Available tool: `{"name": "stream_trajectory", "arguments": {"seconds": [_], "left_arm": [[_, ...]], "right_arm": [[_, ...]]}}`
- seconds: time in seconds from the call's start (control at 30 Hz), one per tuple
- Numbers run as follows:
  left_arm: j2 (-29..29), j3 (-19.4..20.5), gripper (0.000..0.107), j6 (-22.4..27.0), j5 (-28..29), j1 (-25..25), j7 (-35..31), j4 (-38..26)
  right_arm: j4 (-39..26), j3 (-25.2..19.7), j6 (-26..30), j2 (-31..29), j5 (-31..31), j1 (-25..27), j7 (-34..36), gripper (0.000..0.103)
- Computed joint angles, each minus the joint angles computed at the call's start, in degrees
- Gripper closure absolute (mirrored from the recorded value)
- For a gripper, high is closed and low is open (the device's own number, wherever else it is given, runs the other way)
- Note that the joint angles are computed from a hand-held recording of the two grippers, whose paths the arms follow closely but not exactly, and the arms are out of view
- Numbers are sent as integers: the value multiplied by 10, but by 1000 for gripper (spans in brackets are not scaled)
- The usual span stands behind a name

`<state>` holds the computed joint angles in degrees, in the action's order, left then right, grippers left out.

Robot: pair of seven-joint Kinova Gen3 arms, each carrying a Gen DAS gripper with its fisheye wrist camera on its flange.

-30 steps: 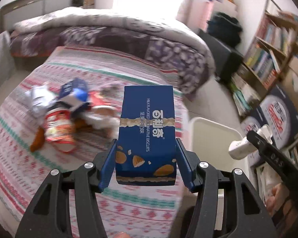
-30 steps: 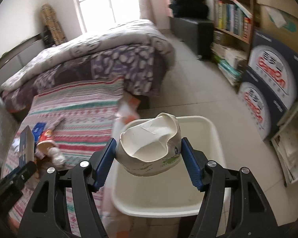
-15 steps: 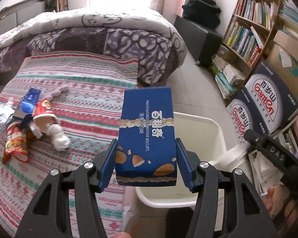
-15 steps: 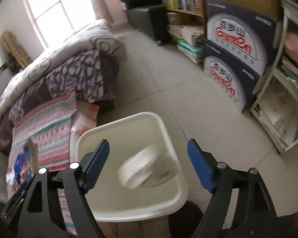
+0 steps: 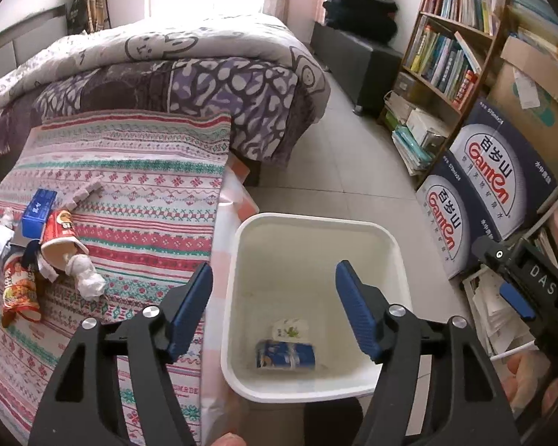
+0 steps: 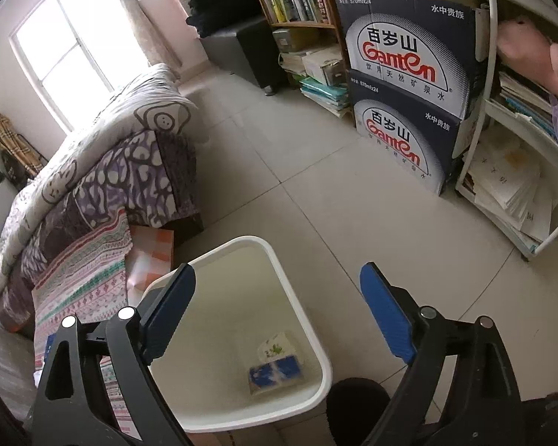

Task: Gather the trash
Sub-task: 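Open the left tool to drop the biscuit box into the bin, then grasp the crumpled white paper with the left tool while the right tool approaches the blue box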

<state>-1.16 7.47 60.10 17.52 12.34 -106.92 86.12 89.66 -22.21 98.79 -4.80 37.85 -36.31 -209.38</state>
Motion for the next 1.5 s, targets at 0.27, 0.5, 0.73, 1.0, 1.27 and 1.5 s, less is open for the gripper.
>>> {"name": "stream_trajectory", "arguments": {"seconds": [0.27,0.5,0.73,1.0,1.27,1.5], "left_arm": [[-5,-12,28,-14,-43,-16,20,-15],[6,-28,24,-30,-89,-45,34,-29],[50,-50,24,9,-116,-86,78,-75],[111,-74,24,35,-134,-140,113,-150],[201,-90,24,52,-161,-181,171,-232],[293,-70,24,152,-76,-259,194,-339]], "right_arm": [[-46,7,3,47,39,-27,58,11],[-150,43,30,116,107,-85,173,7],[-245,97,-12,174,87,-95,299,7],[-295,145,-90,232,14,-89,373,7],[-329,181,-177,282,-64,-77,438,7],[-381,196,-241,324,-135,-62,497,7]]}}
